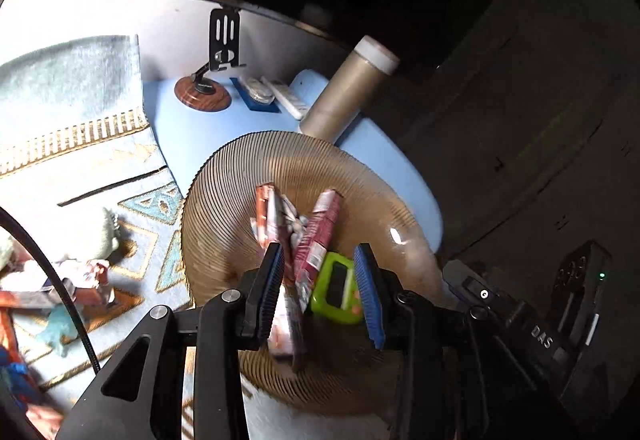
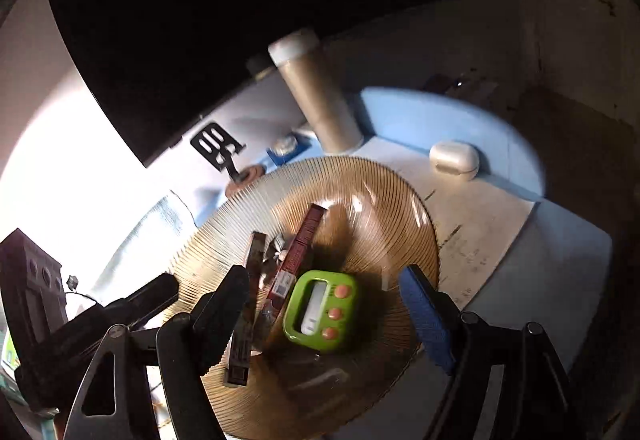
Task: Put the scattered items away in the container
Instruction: 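Carry the tube box and green timer into the woven bowl and release both, then reach the left tool to the green frog toy while the right tool grasps the pink box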
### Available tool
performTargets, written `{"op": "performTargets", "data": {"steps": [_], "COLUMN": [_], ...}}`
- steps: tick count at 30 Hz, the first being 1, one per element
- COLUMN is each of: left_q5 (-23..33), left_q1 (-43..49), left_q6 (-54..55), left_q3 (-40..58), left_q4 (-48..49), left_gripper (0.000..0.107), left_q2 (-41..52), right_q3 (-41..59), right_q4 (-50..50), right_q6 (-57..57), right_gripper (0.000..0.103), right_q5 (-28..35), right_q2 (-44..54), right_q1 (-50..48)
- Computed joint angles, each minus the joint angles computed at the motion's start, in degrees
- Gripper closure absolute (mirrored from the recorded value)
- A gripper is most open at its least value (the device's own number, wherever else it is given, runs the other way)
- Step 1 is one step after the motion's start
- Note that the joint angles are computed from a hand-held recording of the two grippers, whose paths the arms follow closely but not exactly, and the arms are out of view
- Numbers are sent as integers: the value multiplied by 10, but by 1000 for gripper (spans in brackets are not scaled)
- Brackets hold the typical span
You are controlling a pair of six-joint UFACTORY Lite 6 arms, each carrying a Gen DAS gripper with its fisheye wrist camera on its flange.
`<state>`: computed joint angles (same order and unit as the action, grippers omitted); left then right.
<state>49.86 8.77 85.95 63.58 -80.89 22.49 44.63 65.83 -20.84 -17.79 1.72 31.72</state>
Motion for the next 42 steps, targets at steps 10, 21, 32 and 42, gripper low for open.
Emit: {"op": "performTargets", "data": {"steps": [10,21,32,42], "left_q5": [128,230,61,-47], "left_q1": [205,585,734,656], "left_q6": [42,106,67,42], "left_q3": [-190,-118,203,346], "left_q4": [81,219,175,191], "left_gripper": [72,68,68,68], "left_q2": [-202,-92,201,329], "right_q3": [-60,96,362,407], "right_q4": [109,52,174,128], "right_q6": [-83,-8,-145,-101], "right_gripper": [25,17,17,17], "right_q5": [-55,-54,35,22], "right_q2": [-124,100,389,444], "right_q1": [157,323,370,374]}}
